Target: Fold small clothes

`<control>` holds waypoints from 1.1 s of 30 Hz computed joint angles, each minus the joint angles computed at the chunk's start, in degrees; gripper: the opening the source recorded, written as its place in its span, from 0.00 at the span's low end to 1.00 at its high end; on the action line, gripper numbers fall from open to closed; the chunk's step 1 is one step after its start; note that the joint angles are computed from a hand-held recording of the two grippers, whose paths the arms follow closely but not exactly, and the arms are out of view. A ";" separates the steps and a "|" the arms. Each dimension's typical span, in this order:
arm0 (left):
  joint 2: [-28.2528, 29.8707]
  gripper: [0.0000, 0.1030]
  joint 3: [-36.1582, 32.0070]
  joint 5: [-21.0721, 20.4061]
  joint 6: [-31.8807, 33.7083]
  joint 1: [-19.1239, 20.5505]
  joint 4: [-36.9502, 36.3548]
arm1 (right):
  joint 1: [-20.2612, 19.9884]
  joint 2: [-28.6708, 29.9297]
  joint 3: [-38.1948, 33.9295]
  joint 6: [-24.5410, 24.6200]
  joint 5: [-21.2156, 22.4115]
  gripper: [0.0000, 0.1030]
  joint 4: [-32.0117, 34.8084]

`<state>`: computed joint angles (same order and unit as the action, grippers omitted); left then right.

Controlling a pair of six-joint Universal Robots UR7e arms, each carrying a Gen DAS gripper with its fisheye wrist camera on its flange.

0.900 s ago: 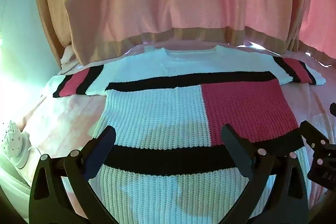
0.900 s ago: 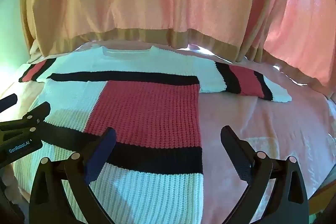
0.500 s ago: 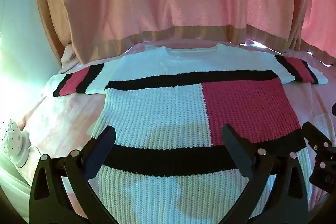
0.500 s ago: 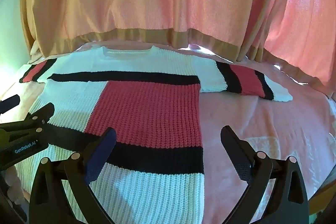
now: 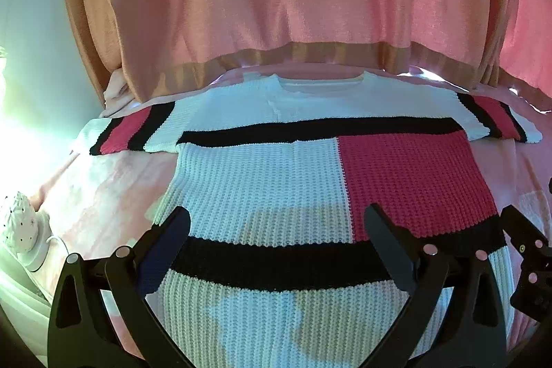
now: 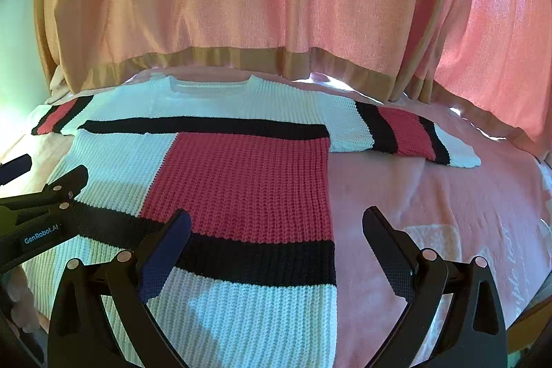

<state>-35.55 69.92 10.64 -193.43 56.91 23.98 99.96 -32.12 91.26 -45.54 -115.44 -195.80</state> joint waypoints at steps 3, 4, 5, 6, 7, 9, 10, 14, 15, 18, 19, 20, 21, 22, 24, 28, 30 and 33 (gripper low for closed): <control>0.27 0.95 -0.27 -0.25 -0.12 -0.02 0.32 | 0.02 0.04 0.04 -0.12 -0.13 0.95 -0.17; 0.29 0.95 -0.26 -0.23 -0.19 -0.03 0.32 | 0.02 0.04 0.06 -0.13 -0.13 0.95 -0.14; 0.40 0.95 -0.35 -0.32 -0.44 -0.05 0.56 | 0.01 0.07 0.10 -0.18 -0.18 0.95 -0.30; 0.44 0.95 -0.38 -0.36 -0.47 -0.06 0.61 | -0.03 0.07 0.07 -0.15 -0.12 0.95 -0.23; 0.45 0.95 -0.43 -0.28 -0.53 -0.05 0.73 | -0.06 0.04 0.06 -0.13 -0.08 0.95 -0.09; 0.53 0.95 -0.51 -0.39 -0.65 -0.08 0.82 | -0.08 0.09 -0.03 -0.14 -0.09 0.95 -0.01; 0.58 0.95 -0.66 -0.31 -0.85 -0.05 1.15 | -0.08 0.09 -0.07 -0.13 -0.07 0.95 0.09; 0.63 0.95 -0.68 -0.43 -0.93 -0.06 1.12 | -0.05 0.15 -0.04 -0.15 -0.14 0.95 -0.06; 0.55 0.95 -0.65 -0.33 -0.87 -0.05 1.14 | -0.06 0.17 -0.05 -0.18 -0.16 0.95 -0.09; 0.51 0.95 -0.58 -0.32 -0.90 -0.04 1.17 | -0.11 0.14 0.03 -0.24 -0.11 0.95 -0.14; 0.51 0.95 -0.56 -0.34 -0.98 -0.02 1.23 | -0.12 0.15 0.06 -0.28 -0.10 0.95 -0.20; 0.47 0.95 -0.52 -0.34 -0.97 0.02 1.18 | -0.12 0.17 0.07 -0.34 -0.11 0.95 -0.31; 0.42 0.95 -0.44 -0.33 -1.03 0.02 1.16 | -0.13 0.18 0.07 -0.31 -0.10 0.95 -0.33; 0.53 0.95 -0.57 -0.34 -1.10 0.05 1.25 | -0.15 0.16 0.07 -0.28 -0.05 0.95 -0.29; 0.45 0.95 -0.44 -0.35 -0.94 0.04 1.04 | -0.15 0.18 0.09 -0.25 -0.03 0.95 -0.33; 0.62 0.95 -0.75 -0.39 -1.14 0.06 1.44 | -0.11 0.25 -0.06 -0.20 -0.17 0.95 -0.15; 0.57 0.95 -0.70 -0.31 -1.16 0.06 1.43 | -0.10 0.19 -0.02 -0.28 -0.05 0.95 -0.14; 0.44 0.95 -0.46 -0.35 -0.89 0.06 1.06 | -0.04 0.16 -0.04 -0.12 -0.06 0.95 -0.01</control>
